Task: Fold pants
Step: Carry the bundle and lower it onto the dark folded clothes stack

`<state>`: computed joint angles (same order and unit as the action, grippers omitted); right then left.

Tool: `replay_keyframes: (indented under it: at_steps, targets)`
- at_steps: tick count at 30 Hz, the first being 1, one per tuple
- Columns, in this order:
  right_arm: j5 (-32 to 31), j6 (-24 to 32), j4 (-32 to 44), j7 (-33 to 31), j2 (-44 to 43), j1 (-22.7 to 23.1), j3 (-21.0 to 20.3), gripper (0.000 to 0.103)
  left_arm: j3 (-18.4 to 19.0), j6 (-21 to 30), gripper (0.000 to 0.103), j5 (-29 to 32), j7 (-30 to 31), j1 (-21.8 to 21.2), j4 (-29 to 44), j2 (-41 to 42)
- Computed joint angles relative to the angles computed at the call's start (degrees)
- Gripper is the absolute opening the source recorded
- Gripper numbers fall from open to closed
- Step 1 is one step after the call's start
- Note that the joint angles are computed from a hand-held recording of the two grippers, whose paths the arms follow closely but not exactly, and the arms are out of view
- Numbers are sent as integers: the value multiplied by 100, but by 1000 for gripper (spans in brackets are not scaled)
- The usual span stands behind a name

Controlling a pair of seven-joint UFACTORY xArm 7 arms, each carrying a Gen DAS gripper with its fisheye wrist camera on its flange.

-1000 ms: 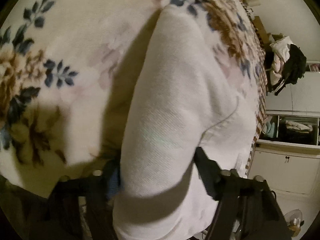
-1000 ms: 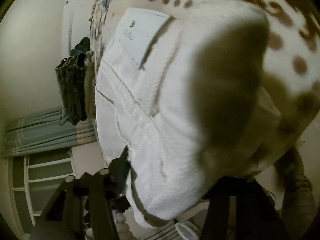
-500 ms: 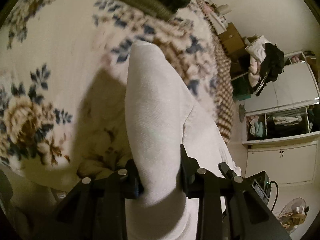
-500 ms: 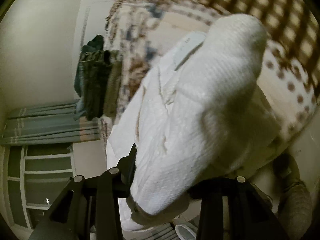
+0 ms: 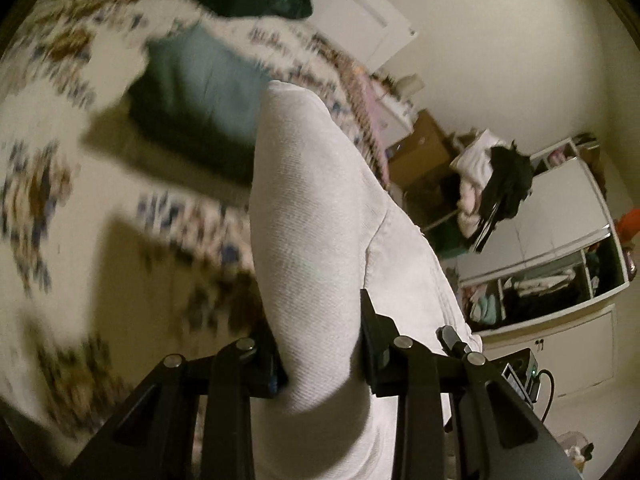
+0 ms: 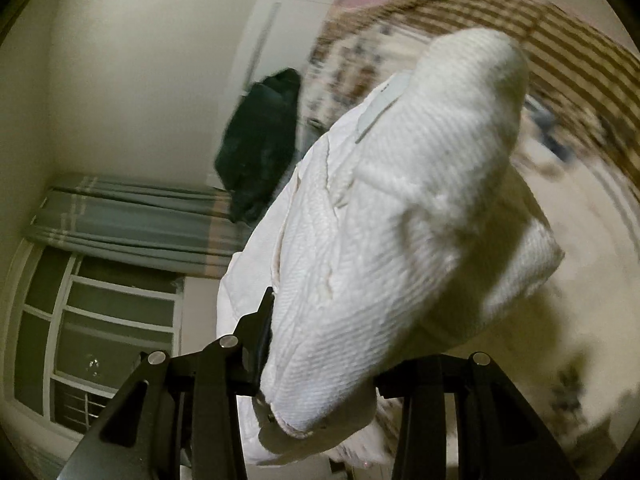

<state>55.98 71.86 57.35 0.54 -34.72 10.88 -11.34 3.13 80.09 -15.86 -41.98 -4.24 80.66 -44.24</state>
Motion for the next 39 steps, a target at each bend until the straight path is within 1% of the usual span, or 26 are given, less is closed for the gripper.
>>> replay_keyframes:
  at_steps: [2, 4, 5, 7, 8, 9, 10, 12, 14, 15, 17, 18, 19, 20, 21, 24, 26, 27, 28, 29, 30, 33, 35, 37, 38, 39]
  targets:
    - [158, -447, 542, 67, 531, 257, 208, 41, 402, -79, 27, -14, 379, -101, 413, 483]
    - [351, -974, 1247, 173, 1274, 427, 546, 41, 928, -83, 27, -153, 902, -200, 956, 1104]
    - [416, -1192, 1585, 220, 1634, 487, 680, 41, 1283, -42, 27, -302, 1220, -242, 1323, 1516]
    - [454, -1689, 2424, 412, 2519, 607, 1037, 41, 1763, 104, 27, -578, 1677, -240, 1841, 2077]
    - [413, -1937, 2883, 527, 3001, 669, 1214, 41, 2165, 240, 27, -832, 2009, -262, 2247, 2535]
    - [335, -2153, 3306, 667, 3437, 699, 1403, 41, 2409, 365, 27, -1039, 2231, -233, 2500, 2821]
    - [223, -2336, 3670, 797, 3818, 684, 1607, 41, 2648, 484, 27, -1256, 2465, -178, 2725, 3110]
    - [-96, -2701, 4543, 1132, 4722, 859, 1862, 41, 3148, 792, 27, -1820, 2970, 28, 3167, 3758]
    - [-380, -2919, 5199, 1392, 5430, 979, 2042, 41, 3439, 1064, 27, -2353, 3280, 362, 3399, 4281]
    - [-459, -3008, 5493, 1490, 5785, 1015, 2119, 41, 3489, 1205, 27, -2519, 3360, 531, 3571, 4485]
    - [-792, -3112, 5849, 1716, 6219, 1049, 2311, 41, 3483, 1307, 27, -2629, 3617, 820, 3581, 4745]
    - [-1131, -3230, 6102, 1905, 6520, 1034, 2543, 41, 3449, 1330, 27, -2605, 3711, 925, 3487, 4799]
    - [-1231, -3300, 6115, 1927, 6645, 1025, 2645, 41, 3391, 1342, 27, -2574, 3742, 997, 3409, 4800]
    - [-1143, -3130, 5888, 1949, 6538, 1039, 2510, 41, 3331, 1323, 27, -2532, 3775, 1062, 3257, 4764]
    - [-1147, -3184, 5769, 1855, 6540, 1031, 2533, 41, 3267, 1311, 27, -2501, 3786, 1125, 3111, 4711]
    - [-1490, -3050, 5856, 1963, 6683, 1028, 2620, 42, 3091, 1342, 28, -2458, 3766, 1343, 2898, 4602]
    - [-1850, -2764, 6160, 2197, 6884, 1007, 2697, 45, 2976, 1471, 30, -2429, 3743, 1500, 2968, 4625]
    - [-1960, -2615, 6245, 2305, 6920, 994, 2709, 50, 2911, 1539, 31, -2377, 3719, 1569, 3034, 4637]
    - [-2082, -2518, 6285, 2385, 6940, 947, 2770, 50, 2844, 1623, 33, -2296, 3703, 1633, 3137, 4652]
    - [-1973, -2382, 6088, 2330, 6780, 956, 2642, 53, 2759, 1675, 33, -2195, 3687, 1677, 3208, 4644]
    - [-2104, -2292, 6130, 2361, 6784, 904, 2706, 57, 2684, 1734, 34, -2116, 3652, 1731, 3298, 4658]
    - [-2675, -1505, 6778, 2590, 6968, 1005, 2600, 62, 2459, 1901, 35, -1818, 3597, 1891, 3600, 4695]
    - [-2988, -943, 7274, 2689, 7124, 1104, 2469, 70, 2267, 1929, 35, -1475, 3624, 1937, 3748, 4652]
    - [-3201, -618, 7403, 2661, 7054, 1192, 2321, 74, 2047, 1985, 45, -987, 3668, 1951, 3964, 4628]
    - [-3316, -454, 7555, 2640, 7110, 1217, 2286, 75, 1919, 1986, 47, -743, 3705, 1939, 4031, 4570]
    - [-3580, -126, 7946, 2674, 7204, 1315, 2198, 78, 1809, 1971, 50, -584, 3713, 1954, 4048, 4519]
